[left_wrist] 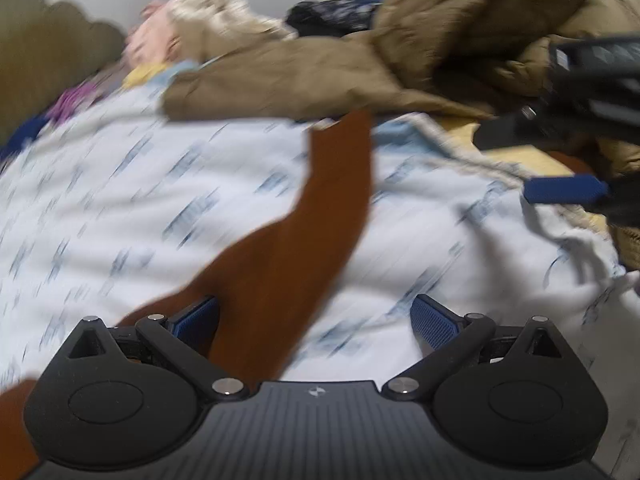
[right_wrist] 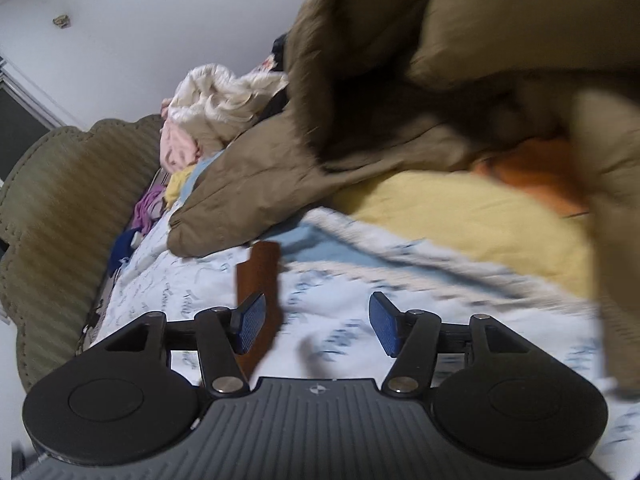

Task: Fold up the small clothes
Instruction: 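Lift the held sleeve with the right gripper and carry it toward the sweater body, then lay the sleeve across the sweater body and open the right gripper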

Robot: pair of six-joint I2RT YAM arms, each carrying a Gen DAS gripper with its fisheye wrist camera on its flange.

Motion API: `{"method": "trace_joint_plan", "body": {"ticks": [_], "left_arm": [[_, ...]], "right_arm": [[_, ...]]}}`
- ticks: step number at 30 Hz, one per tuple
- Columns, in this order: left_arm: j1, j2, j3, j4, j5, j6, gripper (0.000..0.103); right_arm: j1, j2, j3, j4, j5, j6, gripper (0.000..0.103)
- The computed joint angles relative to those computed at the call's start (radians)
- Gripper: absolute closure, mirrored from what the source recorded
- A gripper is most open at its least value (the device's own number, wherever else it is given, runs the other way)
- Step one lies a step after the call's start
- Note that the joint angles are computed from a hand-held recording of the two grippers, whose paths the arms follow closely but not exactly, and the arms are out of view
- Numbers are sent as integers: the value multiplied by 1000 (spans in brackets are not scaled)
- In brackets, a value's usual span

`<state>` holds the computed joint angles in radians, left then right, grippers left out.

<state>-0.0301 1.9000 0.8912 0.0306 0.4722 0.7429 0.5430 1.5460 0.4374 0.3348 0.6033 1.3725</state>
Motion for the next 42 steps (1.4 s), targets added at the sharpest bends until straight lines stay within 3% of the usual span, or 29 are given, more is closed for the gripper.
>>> {"method": "trace_joint_plan", "body": {"ticks": [4, 9, 11, 13, 16, 18, 22, 24, 27, 30, 32, 34, 38, 42], "left_arm": [[-8, 0, 64, -182, 87, 5, 0], [57, -81, -55, -254, 171, 215, 0], [86, -137, -133, -229, 175, 281, 0], [141, -186, -173, -256, 204, 358, 0], [274, -218, -170, -345, 270, 490, 0], [358, -244, -183, -336, 294, 559, 0], [517, -172, -45, -482, 325, 668, 0], [554, -138, -5, -455, 311, 631, 0], [561, -82, 33, -339, 228, 490, 0], [570, -4, 115, -346, 179, 378, 0], [588, 19, 142, -357, 177, 348, 0], [607, 13, 124, -303, 181, 319, 0], [638, -2, 102, -222, 191, 277, 0], [676, 1, 160, -267, 219, 241, 0]], "right_arm": [[53, -110, -92, -26, 62, 1, 41], [30, -183, -159, 107, 44, -105, 41], [-8, -160, -95, 77, -8, -188, 40], [-68, -94, -8, 66, -144, -292, 38], [-132, 55, 150, 30, -289, -335, 36], [-153, 137, 236, 8, -375, -362, 36], [-63, 199, 304, 8, -344, -439, 36], [20, 225, 363, -63, -234, -517, 36], [91, 303, 529, -285, -80, -565, 38], [90, 389, 651, -460, -31, -554, 57], [81, 445, 702, -530, -7, -534, 83], [68, 462, 684, -512, -4, -496, 95], [65, 395, 542, -324, 1, -436, 96], [82, 295, 373, -90, 24, -413, 96]]}}
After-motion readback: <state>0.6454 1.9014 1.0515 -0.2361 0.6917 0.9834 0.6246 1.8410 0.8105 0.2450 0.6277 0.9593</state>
